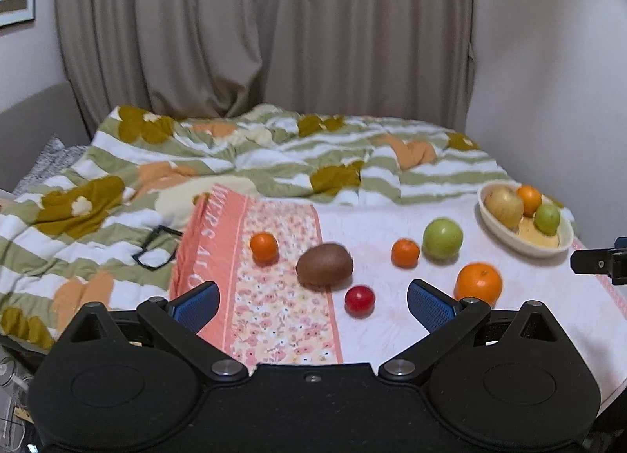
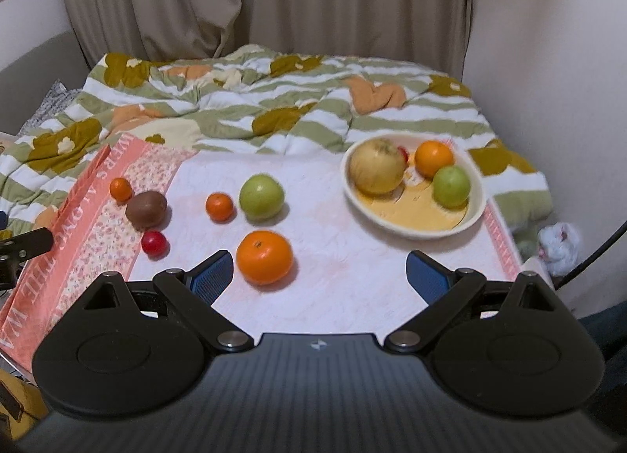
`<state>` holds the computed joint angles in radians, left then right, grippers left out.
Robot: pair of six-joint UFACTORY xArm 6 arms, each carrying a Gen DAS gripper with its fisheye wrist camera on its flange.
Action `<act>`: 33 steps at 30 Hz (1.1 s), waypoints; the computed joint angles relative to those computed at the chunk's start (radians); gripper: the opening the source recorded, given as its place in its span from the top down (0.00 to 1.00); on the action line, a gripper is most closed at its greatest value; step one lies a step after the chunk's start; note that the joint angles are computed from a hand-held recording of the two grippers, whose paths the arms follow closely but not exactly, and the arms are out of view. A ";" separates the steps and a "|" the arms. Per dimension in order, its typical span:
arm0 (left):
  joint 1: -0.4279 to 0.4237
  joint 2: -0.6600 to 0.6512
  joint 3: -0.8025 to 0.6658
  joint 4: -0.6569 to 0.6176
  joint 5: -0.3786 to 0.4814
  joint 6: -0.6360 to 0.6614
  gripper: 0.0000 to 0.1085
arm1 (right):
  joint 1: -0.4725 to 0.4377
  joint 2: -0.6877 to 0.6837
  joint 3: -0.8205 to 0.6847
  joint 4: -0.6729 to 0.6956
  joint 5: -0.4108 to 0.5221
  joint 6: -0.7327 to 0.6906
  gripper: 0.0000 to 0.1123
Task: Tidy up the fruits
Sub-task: 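Move both tools back toward the remaining fruits, then grasp the red tomato with the left tool while the right tool grasps the large orange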
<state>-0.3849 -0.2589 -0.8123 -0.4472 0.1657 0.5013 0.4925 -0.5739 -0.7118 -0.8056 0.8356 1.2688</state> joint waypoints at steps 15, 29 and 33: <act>-0.021 0.256 -0.164 -0.071 0.074 0.135 0.24 | -0.092 0.218 0.001 -0.062 -0.257 0.081 0.08; -0.050 0.409 -0.303 -0.013 0.139 0.114 0.52 | -0.160 0.307 -0.022 0.003 -0.346 0.036 0.08; -0.050 0.430 -0.325 -0.005 0.155 0.111 0.68 | -0.162 0.323 -0.033 0.005 -0.351 0.015 0.08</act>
<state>-0.4349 0.1708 -1.1376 -0.4524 0.3208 0.6125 0.3303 -0.2512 -0.7445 -0.8006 0.4844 1.2839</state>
